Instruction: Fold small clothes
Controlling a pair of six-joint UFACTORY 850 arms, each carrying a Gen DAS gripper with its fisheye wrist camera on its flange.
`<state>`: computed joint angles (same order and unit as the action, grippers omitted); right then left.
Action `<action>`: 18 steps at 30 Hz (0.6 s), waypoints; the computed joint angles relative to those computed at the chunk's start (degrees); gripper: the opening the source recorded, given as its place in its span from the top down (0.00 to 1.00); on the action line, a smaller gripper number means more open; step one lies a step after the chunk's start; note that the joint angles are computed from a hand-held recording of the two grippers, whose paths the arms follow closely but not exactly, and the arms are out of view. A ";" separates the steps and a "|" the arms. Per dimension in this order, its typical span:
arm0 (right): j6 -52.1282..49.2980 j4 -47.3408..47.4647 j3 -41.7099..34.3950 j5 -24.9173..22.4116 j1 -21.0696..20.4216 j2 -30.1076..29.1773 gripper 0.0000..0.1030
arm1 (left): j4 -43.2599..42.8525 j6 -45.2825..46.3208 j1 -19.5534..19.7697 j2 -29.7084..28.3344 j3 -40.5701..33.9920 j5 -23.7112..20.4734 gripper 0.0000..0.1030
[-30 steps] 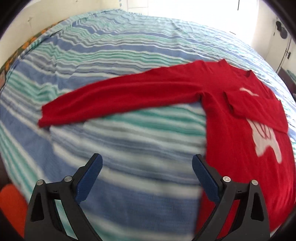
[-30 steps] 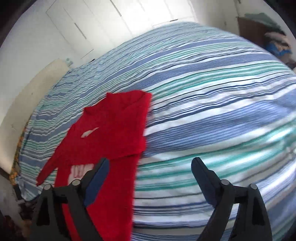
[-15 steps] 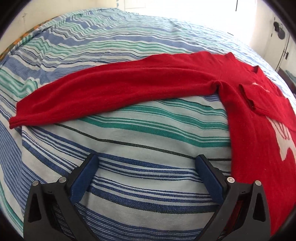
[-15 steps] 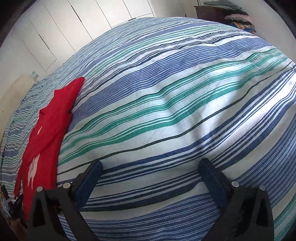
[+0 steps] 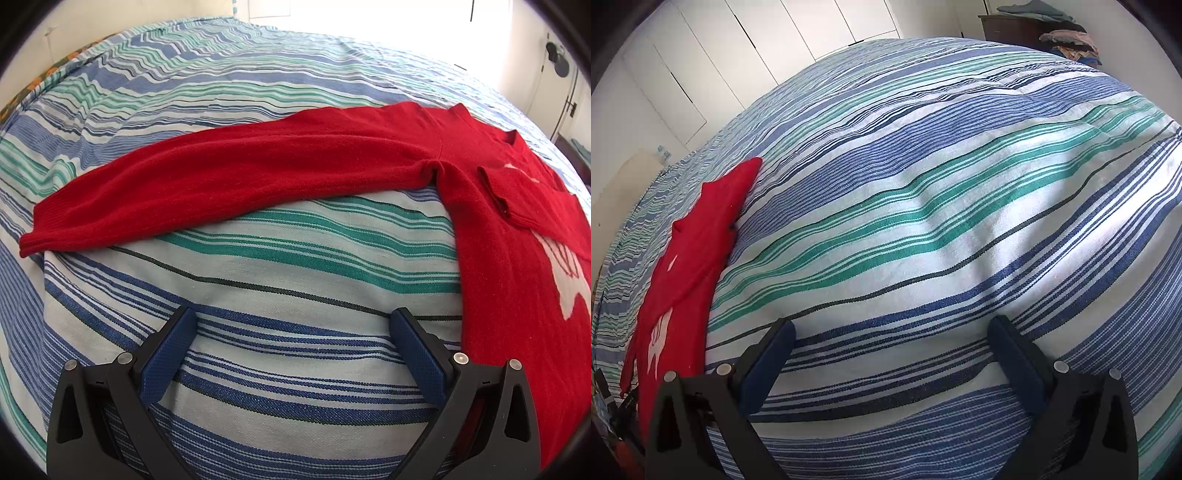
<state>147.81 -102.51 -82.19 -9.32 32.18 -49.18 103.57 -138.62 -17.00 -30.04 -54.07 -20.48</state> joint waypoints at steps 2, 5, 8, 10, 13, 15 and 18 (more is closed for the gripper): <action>-0.69 0.66 -0.24 0.00 0.02 -0.19 0.00 | -0.03 0.01 0.00 0.01 0.02 -0.01 0.00; -3.11 3.03 -0.61 0.00 0.09 -0.38 0.00 | -0.02 0.00 0.00 0.00 0.01 -0.02 0.00; -3.05 2.99 -0.68 0.00 0.10 -0.42 0.00 | -0.02 0.00 0.00 0.00 0.01 -0.02 0.00; -3.76 3.64 -0.76 -0.05 0.12 -0.48 0.00 | -0.04 0.00 0.00 -0.02 -0.01 -0.03 0.00; -5.36 5.14 -0.98 -0.19 0.20 -0.58 0.00 | -0.07 0.00 -0.01 -0.02 0.00 -0.04 0.00; -5.02 4.83 -0.96 -0.15 0.18 -0.56 0.00 | -0.07 0.00 -0.01 -0.02 0.00 -0.04 0.00; -5.35 5.13 -1.01 -0.16 0.19 -0.60 0.00 | -0.08 0.00 -0.01 -0.04 -0.02 -0.05 0.00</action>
<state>142.45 -97.38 -83.21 -9.47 32.37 -49.78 103.49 -138.61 -17.01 -30.08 -54.09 -20.53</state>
